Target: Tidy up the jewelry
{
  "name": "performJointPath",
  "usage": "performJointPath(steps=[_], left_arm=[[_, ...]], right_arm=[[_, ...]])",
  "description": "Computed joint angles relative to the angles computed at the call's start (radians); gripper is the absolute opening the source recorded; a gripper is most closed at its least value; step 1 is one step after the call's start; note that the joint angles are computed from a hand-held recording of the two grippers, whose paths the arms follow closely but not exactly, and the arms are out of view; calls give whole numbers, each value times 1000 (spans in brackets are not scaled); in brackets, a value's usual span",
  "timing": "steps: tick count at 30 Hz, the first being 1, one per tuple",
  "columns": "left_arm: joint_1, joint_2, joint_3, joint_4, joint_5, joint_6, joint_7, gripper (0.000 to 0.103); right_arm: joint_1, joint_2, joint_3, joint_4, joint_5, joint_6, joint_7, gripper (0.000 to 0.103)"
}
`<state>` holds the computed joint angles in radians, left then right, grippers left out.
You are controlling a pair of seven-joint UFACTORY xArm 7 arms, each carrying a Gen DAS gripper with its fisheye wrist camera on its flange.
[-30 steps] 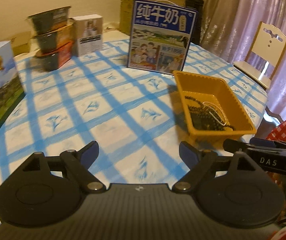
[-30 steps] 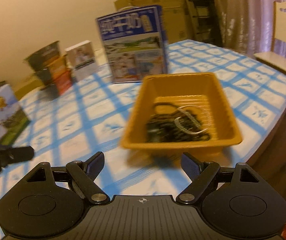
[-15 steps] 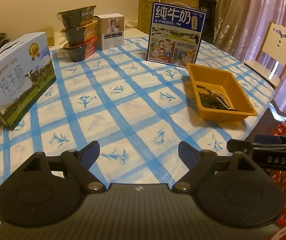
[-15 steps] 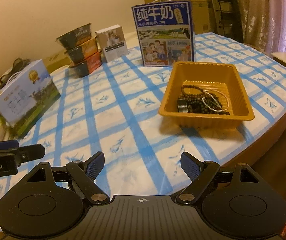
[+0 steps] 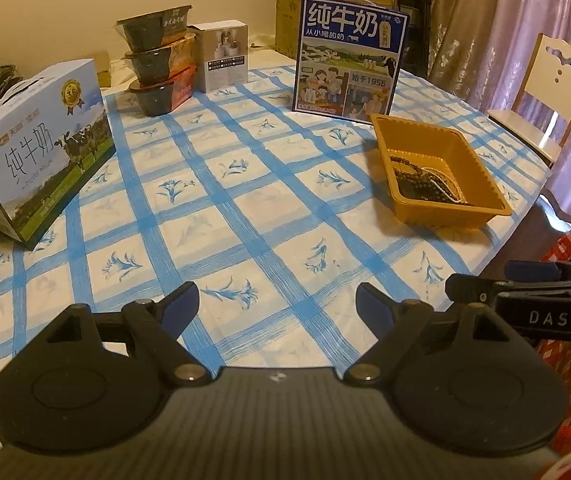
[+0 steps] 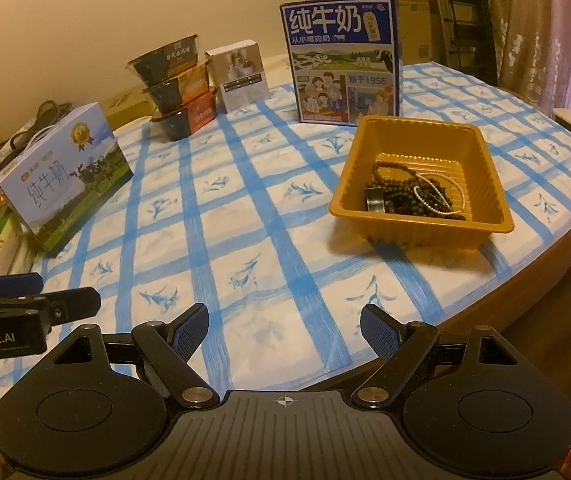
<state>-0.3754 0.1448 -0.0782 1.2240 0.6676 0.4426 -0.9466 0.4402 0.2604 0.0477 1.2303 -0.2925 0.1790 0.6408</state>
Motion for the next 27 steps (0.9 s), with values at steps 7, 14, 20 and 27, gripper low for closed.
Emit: performJointPath(steps=[7, 14, 20, 27], left_arm=[[-2, 9, 2, 9, -8, 5, 12, 84], [-5, 15, 6, 12, -9, 2, 13, 84], [-7, 14, 7, 12, -6, 1, 12, 84], [-10, 20, 6, 22, -6, 5, 14, 84]], right_arm=[[-1, 2, 0, 7, 5, -5, -14, 83], [7, 5, -9, 9, -6, -7, -2, 83], [9, 4, -16, 10, -20, -11, 8, 83], [9, -1, -17, 4, -27, -14, 16, 83]])
